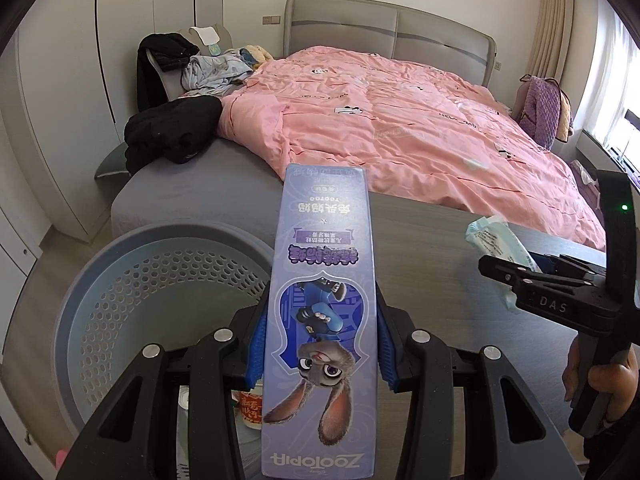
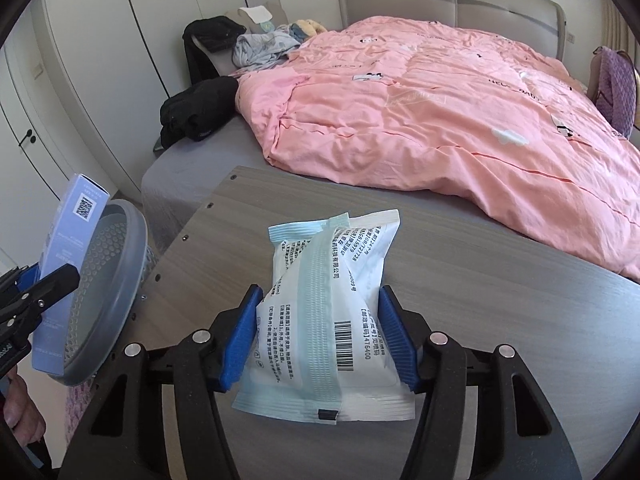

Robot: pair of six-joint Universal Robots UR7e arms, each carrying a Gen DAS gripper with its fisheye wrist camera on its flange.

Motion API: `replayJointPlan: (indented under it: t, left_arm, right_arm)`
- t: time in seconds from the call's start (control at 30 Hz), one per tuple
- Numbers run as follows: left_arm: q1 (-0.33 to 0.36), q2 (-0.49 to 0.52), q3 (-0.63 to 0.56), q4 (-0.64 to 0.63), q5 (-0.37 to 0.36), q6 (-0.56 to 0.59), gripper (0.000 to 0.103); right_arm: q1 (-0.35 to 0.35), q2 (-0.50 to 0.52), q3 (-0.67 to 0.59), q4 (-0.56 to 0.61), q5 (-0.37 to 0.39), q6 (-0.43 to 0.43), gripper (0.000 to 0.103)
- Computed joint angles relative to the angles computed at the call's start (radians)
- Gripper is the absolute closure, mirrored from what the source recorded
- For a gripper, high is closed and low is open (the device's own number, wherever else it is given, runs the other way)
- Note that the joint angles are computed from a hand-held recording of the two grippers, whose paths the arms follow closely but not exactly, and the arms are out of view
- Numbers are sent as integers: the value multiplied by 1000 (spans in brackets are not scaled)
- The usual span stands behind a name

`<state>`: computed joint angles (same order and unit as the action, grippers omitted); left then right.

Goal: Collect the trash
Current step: 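Carry the box and tissue pack with both tools over the grey basket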

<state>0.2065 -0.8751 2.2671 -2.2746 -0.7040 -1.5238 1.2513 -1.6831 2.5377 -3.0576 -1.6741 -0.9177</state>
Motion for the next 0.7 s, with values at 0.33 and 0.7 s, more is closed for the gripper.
replayJointPlan:
  t: [0.33,0.7]
  left_arm:
    - [-48,-71,59,132,-30,-135,60]
    - [-93,-176,132,269,-71,-287,60]
  right_arm:
    - [28,-110,122,-71,67,17,46]
    - [122,-122,186,-102,73,55,45]
